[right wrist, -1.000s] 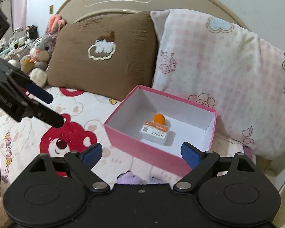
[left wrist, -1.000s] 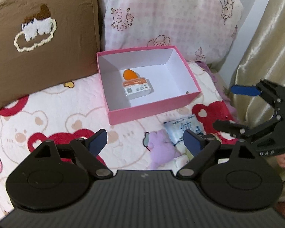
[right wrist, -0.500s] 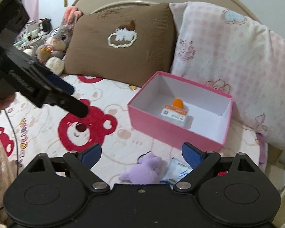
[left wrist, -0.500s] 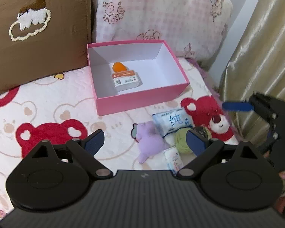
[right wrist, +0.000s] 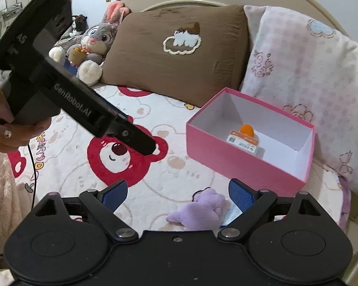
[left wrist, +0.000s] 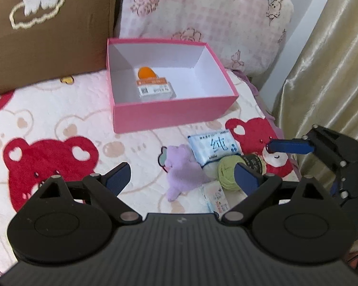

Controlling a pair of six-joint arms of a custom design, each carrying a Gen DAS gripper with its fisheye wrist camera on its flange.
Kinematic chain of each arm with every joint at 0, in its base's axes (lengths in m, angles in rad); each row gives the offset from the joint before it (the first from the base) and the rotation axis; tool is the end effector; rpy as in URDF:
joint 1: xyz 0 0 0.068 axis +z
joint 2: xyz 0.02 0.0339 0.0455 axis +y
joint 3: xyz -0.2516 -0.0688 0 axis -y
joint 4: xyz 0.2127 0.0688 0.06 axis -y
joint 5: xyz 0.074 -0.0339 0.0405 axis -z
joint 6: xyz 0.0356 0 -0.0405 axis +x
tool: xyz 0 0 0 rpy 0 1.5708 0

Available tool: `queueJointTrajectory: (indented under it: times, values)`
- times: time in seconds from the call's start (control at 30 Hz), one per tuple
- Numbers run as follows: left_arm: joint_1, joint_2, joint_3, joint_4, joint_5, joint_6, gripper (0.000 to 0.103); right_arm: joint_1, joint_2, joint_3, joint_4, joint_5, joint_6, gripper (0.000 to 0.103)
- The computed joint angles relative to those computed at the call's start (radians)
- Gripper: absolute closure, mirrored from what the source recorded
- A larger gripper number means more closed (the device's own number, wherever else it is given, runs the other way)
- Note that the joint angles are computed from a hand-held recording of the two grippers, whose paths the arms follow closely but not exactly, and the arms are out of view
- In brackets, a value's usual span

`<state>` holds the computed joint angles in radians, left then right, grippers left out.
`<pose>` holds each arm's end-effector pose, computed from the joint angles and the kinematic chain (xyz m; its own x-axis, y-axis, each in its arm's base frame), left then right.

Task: Organize objects
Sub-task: 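Move the left tool down to the purple plush bunny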

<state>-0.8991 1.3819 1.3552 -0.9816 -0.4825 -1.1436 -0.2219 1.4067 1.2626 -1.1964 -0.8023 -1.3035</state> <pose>0.1643 -0.1801 0.3256 -0.7091 -0.4037 -0.5782 -0.2556 0.9113 -0.3227 0.2208 -0.0236 0.2944 -0.2440 -0.6322 -0.7354 -0.9179 0.3953 -0.0353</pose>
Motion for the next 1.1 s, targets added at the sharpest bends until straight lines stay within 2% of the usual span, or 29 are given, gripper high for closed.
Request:
queueJointTrajectory:
  times: [0.23, 0.33, 0.43, 0.47, 0.53, 0.57, 0.67, 0.8, 0.93, 1.03, 1.1]
  values:
    - [0.01, -0.019, -0.194, 0.186, 0.029, 0.024, 0.01, 0.045, -0.05, -0.255, 0.26, 0.055, 0.057, 0.009]
    - [0.005, 0.002, -0.267, 0.293, 0.022, 0.028, 0.01, 0.053, -0.021, -0.303, 0.326, 0.047, 0.116, 0.009]
    - [0.023, 0.022, -0.357, 0.447, 0.078, 0.04, 0.011, 0.06, -0.002, -0.357, 0.424, 0.049, 0.164, 0.009]
    - [0.04, 0.033, -0.386, 0.503, 0.127, 0.055, 0.011, 0.065, 0.01, -0.367, 0.449, 0.057, 0.171, 0.009]
    - [0.056, 0.064, -0.414, 0.564, 0.181, 0.053, 0.011, 0.07, 0.068, -0.346, 0.429, 0.061, 0.13, 0.009]
    - [0.053, 0.086, -0.416, 0.579, 0.182, 0.049, 0.011, 0.071, 0.094, -0.338, 0.429, 0.061, 0.123, 0.009]
    - [0.044, 0.146, -0.408, 0.61, 0.173, 0.054, 0.012, 0.07, 0.113, -0.376, 0.529, 0.062, 0.188, 0.009]
    - [0.056, 0.172, -0.459, 0.693, 0.165, 0.044, 0.013, 0.072, 0.132, -0.418, 0.619, 0.08, 0.238, 0.009]
    - [0.064, 0.211, -0.501, 0.758, 0.112, 0.045, 0.017, 0.091, 0.143, -0.501, 0.765, 0.108, 0.286, 0.009]
    - [0.057, 0.242, -0.534, 0.807, 0.045, -0.011, 0.019, 0.116, 0.155, -0.554, 0.867, 0.142, 0.316, 0.009]
    - [0.065, 0.25, -0.585, 0.894, 0.052, -0.028, 0.02, 0.138, 0.169, -0.573, 0.918, 0.166, 0.335, 0.009]
